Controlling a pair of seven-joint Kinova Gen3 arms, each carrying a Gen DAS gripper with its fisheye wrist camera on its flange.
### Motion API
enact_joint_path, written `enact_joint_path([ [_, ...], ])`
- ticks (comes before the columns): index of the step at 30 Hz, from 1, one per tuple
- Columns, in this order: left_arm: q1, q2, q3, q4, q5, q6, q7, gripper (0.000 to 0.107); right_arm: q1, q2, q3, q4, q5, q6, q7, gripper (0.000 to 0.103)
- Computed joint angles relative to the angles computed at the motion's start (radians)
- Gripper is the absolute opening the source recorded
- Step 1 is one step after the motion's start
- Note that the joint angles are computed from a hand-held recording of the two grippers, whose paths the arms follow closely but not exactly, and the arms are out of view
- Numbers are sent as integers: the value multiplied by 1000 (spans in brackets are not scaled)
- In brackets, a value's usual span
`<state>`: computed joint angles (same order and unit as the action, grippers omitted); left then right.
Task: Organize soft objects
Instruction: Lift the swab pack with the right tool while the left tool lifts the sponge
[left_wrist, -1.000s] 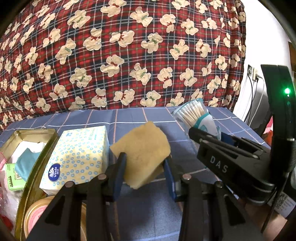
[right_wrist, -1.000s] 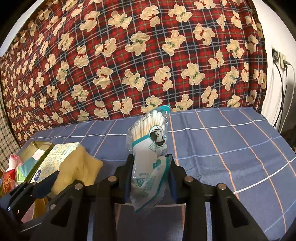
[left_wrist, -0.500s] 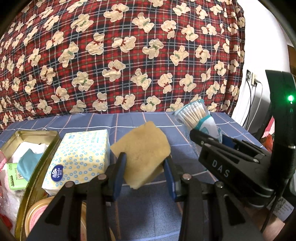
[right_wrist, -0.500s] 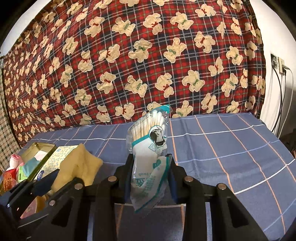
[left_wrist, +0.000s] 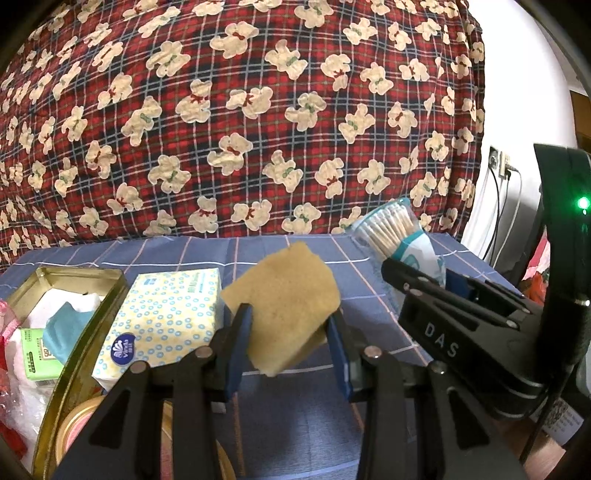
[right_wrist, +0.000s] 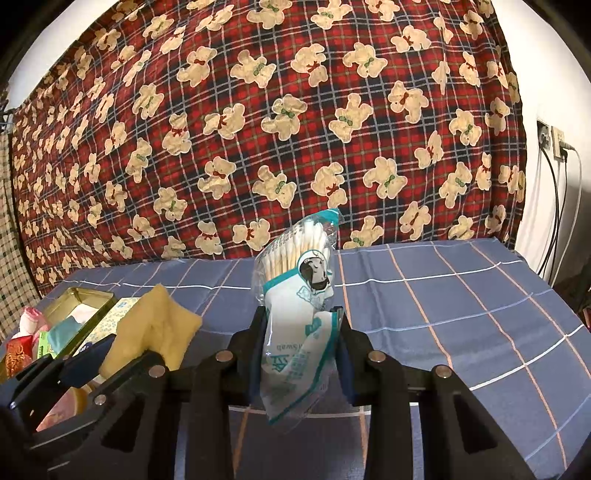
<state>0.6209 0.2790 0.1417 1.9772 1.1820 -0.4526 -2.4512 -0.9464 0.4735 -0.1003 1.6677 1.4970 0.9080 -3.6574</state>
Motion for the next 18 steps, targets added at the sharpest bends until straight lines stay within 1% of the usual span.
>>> enact_joint_path([
  [8, 12, -1, 8, 17, -40, -47, 36, 39, -9, -2, -2, 12, 15, 26, -30, 36],
  [18, 18, -3, 7, 32, -74, -78, 75, 39, -25, -5, -16, 36, 46, 81, -80, 36],
])
